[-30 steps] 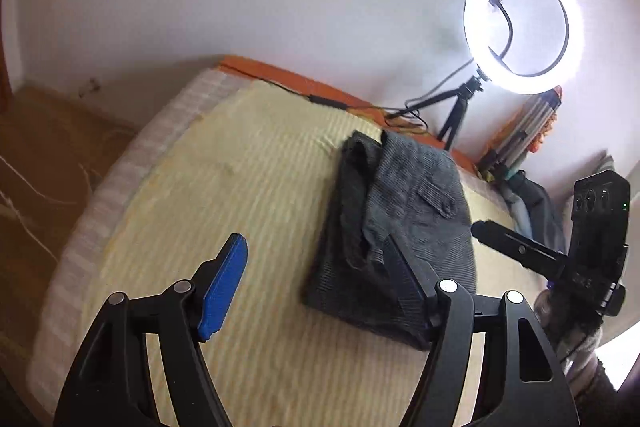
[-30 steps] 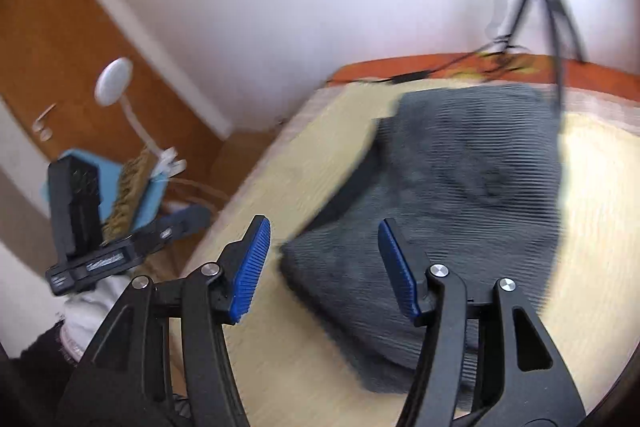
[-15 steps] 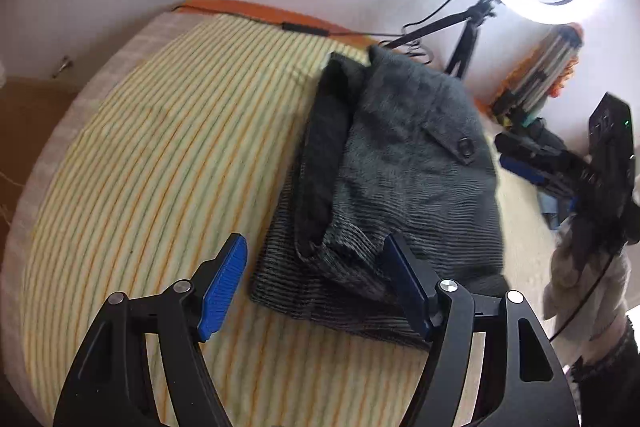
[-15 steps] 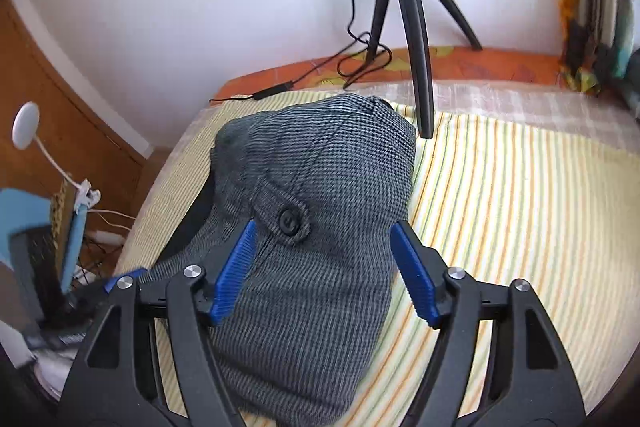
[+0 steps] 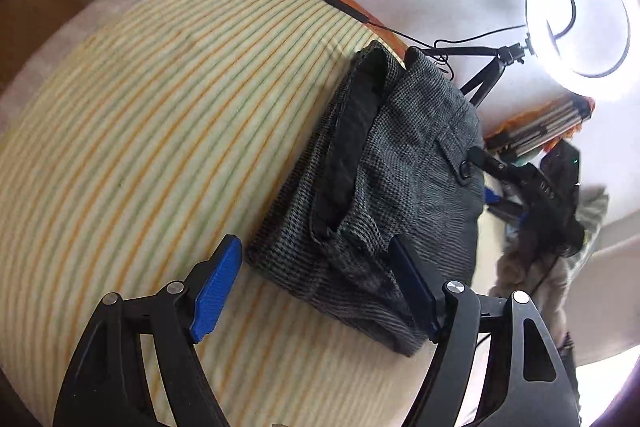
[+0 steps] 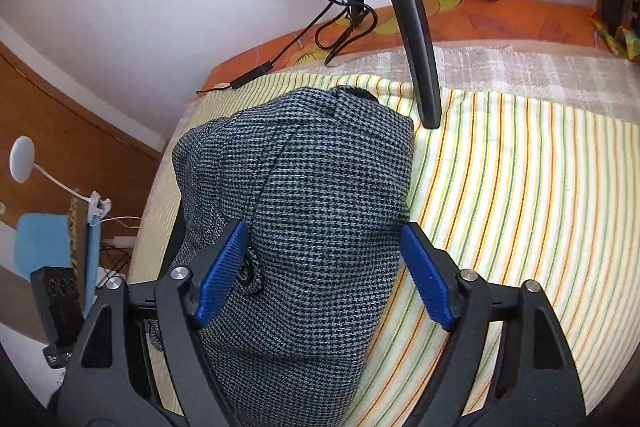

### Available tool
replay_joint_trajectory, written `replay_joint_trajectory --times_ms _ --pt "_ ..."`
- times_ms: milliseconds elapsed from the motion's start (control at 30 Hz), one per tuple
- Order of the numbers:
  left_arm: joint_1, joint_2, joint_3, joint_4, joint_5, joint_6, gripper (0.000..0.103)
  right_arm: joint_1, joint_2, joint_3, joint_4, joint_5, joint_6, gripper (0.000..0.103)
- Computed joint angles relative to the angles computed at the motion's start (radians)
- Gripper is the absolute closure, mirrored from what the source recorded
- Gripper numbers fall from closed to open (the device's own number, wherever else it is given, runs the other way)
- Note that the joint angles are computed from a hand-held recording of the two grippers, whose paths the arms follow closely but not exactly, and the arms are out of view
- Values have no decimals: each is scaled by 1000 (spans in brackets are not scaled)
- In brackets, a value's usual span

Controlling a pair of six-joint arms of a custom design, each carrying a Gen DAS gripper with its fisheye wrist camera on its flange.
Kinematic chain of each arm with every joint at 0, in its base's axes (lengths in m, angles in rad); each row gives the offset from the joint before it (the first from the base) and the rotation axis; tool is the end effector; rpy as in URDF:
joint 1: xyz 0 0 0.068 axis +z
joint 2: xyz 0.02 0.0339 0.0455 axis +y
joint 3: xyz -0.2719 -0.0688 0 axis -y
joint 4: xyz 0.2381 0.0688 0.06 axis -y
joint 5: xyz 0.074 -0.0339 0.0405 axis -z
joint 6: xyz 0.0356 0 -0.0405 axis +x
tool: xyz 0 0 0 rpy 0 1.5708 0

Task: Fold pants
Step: 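Position both grippers at the sides of the folded trouser bundle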

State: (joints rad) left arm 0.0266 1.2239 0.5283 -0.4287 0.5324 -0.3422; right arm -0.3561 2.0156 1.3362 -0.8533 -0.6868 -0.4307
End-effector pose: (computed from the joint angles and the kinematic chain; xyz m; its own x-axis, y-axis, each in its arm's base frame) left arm 0.1944 -0.0129 0.1683 -0.9152 -0.3136 -0.2531 -0.1177 0.8088 -0.5762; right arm 0.3488 -0.1057 0.1546 -0.9542 0.0104 -0.2991 -0.1666 0.8117 0.5598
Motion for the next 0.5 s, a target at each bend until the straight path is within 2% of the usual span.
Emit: replay_joint_trajectory --times_ms 133,367,500 --pt "-27 35 -3 24 -12 -48 27 -31 101 91 -83 -56 -27 19" --pt "-40 64 -4 85 -28 -87 25 -57 118 106 -110 -87 -67 18" --pt "-67 70 -7 112 -64 -85 25 -55 104 73 -77 -101 -52 18"
